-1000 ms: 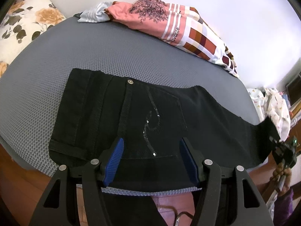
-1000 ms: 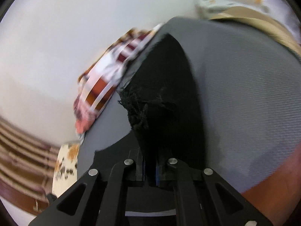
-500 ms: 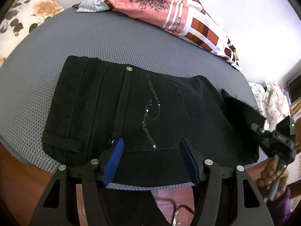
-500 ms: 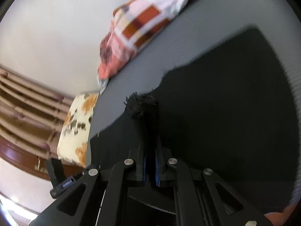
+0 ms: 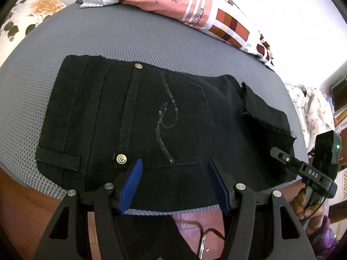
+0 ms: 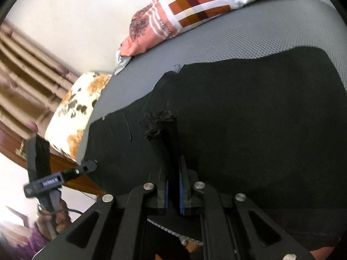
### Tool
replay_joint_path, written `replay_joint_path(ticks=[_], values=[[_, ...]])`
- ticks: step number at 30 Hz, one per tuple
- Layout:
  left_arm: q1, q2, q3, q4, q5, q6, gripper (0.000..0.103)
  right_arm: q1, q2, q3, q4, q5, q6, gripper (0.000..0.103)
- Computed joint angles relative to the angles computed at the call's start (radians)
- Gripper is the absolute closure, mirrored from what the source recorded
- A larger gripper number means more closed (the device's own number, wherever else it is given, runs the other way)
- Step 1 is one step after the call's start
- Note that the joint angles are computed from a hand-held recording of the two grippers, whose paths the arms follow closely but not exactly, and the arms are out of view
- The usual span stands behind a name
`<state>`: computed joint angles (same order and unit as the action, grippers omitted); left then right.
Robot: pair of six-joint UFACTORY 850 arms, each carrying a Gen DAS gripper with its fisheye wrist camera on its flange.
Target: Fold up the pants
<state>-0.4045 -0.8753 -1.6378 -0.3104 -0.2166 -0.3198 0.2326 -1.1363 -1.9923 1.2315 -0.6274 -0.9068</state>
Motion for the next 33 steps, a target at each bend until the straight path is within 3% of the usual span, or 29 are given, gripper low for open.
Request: replay_joint_path(ticks=[8, 14, 20, 26, 33], values=[[0.000, -0.002, -0.001, -0.009, -0.006, 0.003, 0.040, 0.045, 0.052, 0.076, -0.106, 0.127, -0.093, 0.095], [0.002, -0.004, -0.004, -0.017, -0.010, 0.009, 0.040, 0.098, 0.095, 0.144, -0.252, 0.286, -0.138, 0.093], [0.002, -0.004, -0.005, -0.013, -0.011, 0.003, 0.040, 0.129, 0.125, 0.206, -0.312, 0.396, -0.204, 0.092], [0.002, -0.006, -0.008, -0.012, -0.014, 0.002, 0.040, 0.146, 0.156, 0.269, -0.172, 0.458, -0.428, 0.086], [0.003, -0.006, -0.009, -0.013, -0.016, 0.003, 0.040, 0.143, 0.176, 0.305, 0.025, 0.459, -0.638, 0.086]])
